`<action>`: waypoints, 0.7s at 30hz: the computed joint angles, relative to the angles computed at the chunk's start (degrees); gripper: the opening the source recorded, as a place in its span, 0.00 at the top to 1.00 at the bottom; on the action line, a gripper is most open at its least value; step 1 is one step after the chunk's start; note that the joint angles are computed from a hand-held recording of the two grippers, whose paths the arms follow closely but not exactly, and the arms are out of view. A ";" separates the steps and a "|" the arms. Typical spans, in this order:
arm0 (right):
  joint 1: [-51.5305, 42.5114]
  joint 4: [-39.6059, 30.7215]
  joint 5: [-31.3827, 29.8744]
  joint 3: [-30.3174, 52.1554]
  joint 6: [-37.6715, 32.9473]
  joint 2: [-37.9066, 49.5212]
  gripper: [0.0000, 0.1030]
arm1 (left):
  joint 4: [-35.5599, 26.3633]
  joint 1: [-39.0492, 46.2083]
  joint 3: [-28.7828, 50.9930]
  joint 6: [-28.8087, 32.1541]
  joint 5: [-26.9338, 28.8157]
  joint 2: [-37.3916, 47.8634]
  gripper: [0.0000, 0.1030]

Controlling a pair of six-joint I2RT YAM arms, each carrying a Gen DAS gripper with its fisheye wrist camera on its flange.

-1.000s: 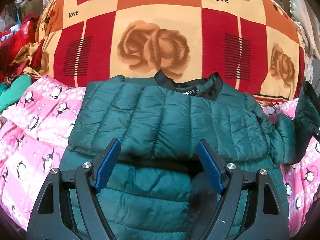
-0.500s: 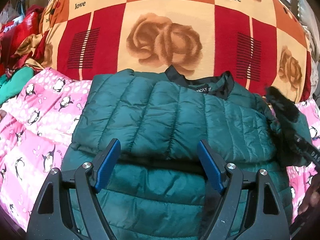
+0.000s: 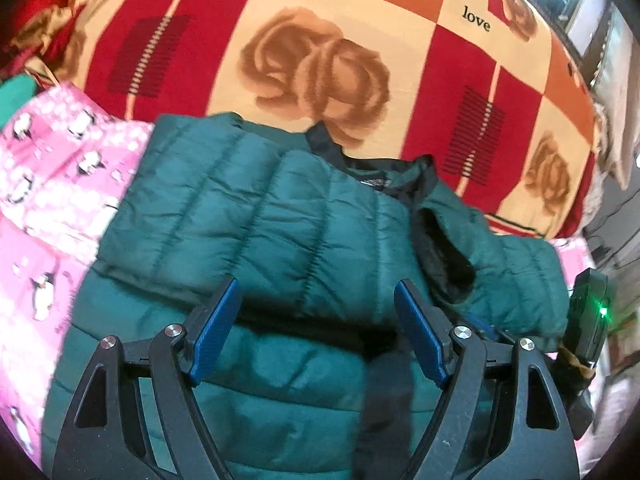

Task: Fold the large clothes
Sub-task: 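Carry the held cuff with the right tool across the jacket body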

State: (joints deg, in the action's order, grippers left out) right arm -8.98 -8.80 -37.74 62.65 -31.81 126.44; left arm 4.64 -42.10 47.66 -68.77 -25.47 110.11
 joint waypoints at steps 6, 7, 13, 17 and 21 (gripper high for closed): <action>-4.67 -6.24 -2.47 -0.54 -4.60 -5.87 0.42 | 3.73 0.50 2.47 1.16 3.67 1.20 0.23; -5.52 -7.12 -2.61 -0.37 -5.24 -6.55 0.42 | 4.41 0.61 3.32 1.80 3.99 1.87 0.23; -10.68 -7.61 -1.36 0.79 -5.25 -9.81 0.42 | 0.64 1.13 14.53 5.63 8.40 9.01 0.23; -14.75 -8.82 -3.36 3.54 -4.74 -9.82 0.42 | -3.16 1.54 22.63 7.12 10.95 14.66 0.23; -16.57 -10.29 -4.32 6.17 -4.49 -8.61 0.42 | -12.66 1.61 34.36 8.40 10.96 22.08 0.23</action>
